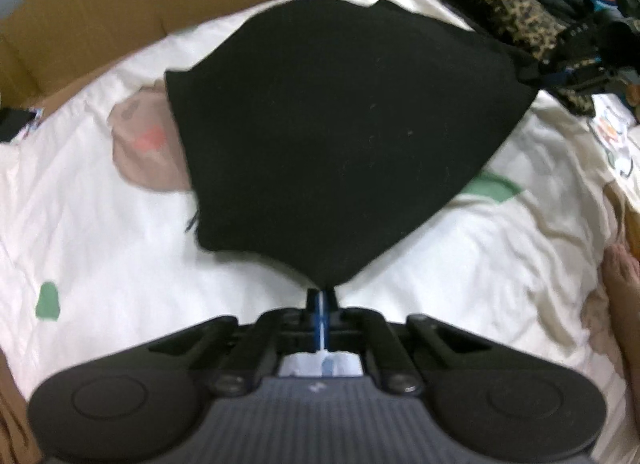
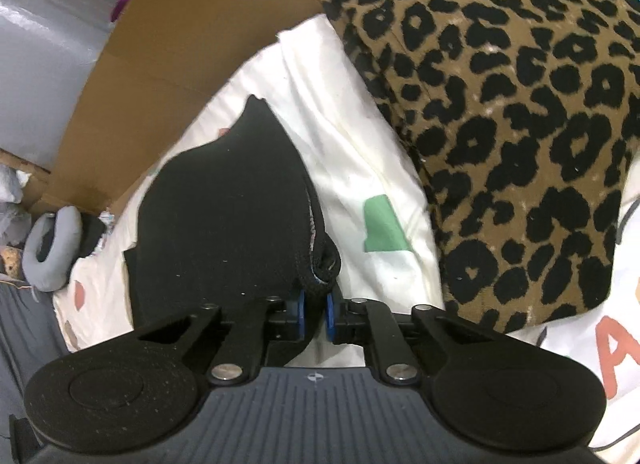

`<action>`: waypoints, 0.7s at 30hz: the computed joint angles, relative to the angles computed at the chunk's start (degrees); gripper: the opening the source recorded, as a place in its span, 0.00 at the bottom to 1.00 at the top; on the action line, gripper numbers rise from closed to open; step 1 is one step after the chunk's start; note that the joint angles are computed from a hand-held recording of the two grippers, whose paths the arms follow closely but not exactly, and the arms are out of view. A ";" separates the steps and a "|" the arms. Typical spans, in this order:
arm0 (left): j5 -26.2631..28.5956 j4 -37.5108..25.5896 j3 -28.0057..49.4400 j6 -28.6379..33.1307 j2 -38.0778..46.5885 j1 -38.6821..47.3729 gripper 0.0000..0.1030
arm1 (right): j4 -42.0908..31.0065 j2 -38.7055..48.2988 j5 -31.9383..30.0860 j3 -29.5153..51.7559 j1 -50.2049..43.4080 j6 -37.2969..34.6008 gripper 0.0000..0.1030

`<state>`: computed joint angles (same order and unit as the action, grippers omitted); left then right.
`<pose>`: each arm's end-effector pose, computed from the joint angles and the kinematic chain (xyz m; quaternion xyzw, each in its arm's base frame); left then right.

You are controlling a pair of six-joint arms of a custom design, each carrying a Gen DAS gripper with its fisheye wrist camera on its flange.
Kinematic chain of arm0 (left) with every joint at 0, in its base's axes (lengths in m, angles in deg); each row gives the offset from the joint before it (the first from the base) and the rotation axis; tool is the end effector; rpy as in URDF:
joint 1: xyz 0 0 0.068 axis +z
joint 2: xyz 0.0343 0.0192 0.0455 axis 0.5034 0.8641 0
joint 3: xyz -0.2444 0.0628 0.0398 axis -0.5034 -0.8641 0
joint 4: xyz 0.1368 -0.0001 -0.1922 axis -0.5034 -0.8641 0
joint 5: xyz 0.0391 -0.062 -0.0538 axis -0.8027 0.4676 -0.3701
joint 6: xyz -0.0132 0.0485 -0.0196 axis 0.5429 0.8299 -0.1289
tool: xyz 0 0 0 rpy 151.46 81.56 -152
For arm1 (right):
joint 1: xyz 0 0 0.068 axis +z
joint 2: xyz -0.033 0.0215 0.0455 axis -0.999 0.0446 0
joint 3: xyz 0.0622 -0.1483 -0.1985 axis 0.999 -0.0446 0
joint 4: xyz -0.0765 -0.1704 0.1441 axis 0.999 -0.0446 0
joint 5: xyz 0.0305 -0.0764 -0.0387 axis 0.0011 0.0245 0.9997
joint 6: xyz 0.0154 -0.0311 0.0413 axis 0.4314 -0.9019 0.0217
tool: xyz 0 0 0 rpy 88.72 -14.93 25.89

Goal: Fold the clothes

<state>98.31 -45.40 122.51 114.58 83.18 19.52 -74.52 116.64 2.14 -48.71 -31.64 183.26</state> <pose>0.2665 -0.0606 0.1814 0.5162 0.8341 -0.0860 0.1745 0.1061 0.1244 0.1451 0.4756 0.8078 0.2035 0.2825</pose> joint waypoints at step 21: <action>21.51 -19.18 18.68 -23.98 24.71 7.87 0.44 | 19.91 6.31 0.34 -7.84 3.42 4.15 0.46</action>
